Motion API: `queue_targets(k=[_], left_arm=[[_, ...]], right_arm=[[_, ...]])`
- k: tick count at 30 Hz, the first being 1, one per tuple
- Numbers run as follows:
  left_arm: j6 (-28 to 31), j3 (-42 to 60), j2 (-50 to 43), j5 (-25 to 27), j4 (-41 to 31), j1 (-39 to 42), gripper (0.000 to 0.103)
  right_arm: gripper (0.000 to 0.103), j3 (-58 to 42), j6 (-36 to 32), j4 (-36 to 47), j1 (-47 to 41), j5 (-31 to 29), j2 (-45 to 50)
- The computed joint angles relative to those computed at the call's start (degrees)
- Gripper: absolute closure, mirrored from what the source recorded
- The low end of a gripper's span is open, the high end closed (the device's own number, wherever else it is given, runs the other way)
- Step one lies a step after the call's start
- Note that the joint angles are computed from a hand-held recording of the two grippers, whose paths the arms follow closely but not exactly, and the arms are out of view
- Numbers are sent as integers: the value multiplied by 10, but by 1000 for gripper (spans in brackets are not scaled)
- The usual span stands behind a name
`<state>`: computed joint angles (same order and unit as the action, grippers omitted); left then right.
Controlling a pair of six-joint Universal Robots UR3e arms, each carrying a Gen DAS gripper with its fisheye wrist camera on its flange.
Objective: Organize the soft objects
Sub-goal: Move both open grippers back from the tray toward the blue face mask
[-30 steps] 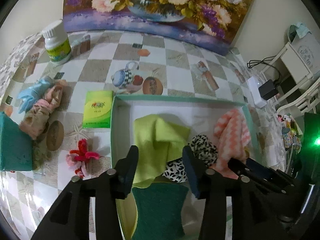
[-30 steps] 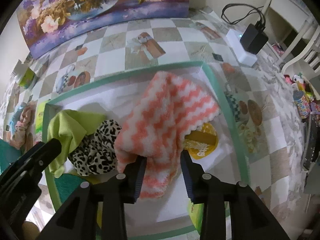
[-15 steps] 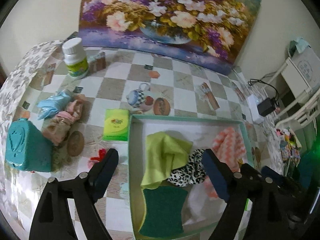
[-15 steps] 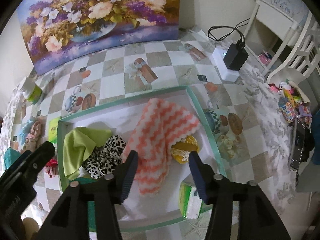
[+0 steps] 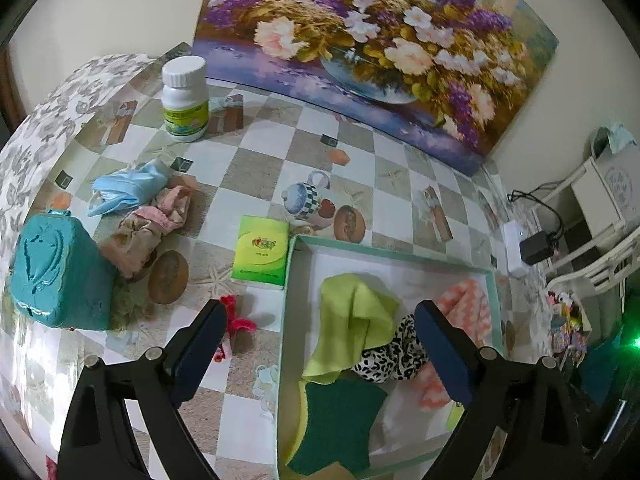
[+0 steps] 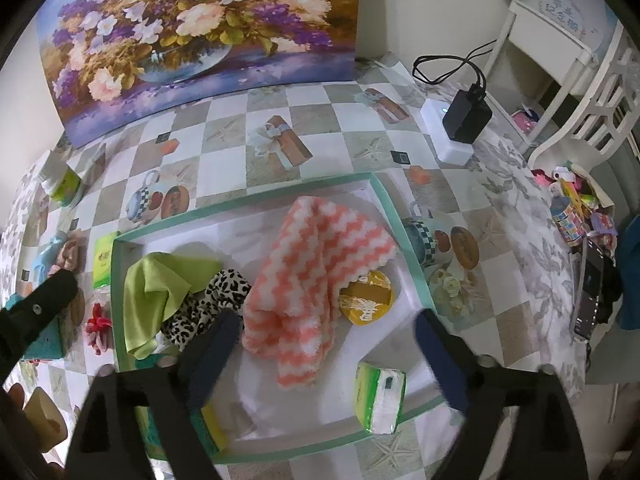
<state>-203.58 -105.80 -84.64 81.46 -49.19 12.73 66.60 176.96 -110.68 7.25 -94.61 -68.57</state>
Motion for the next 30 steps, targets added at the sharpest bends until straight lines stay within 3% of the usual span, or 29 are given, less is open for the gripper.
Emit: queue_targets(k=[13, 20, 30], left_arm=[[6, -17, 53, 40, -12, 43, 4], [32, 6, 75, 122, -82, 58, 3], [71, 0, 152, 155, -158, 143, 3]], right_arm=[[0, -3, 5, -8, 20, -11, -5], [0, -17, 10, 7, 51, 9, -1], [0, -40, 10, 11, 126, 6, 20]])
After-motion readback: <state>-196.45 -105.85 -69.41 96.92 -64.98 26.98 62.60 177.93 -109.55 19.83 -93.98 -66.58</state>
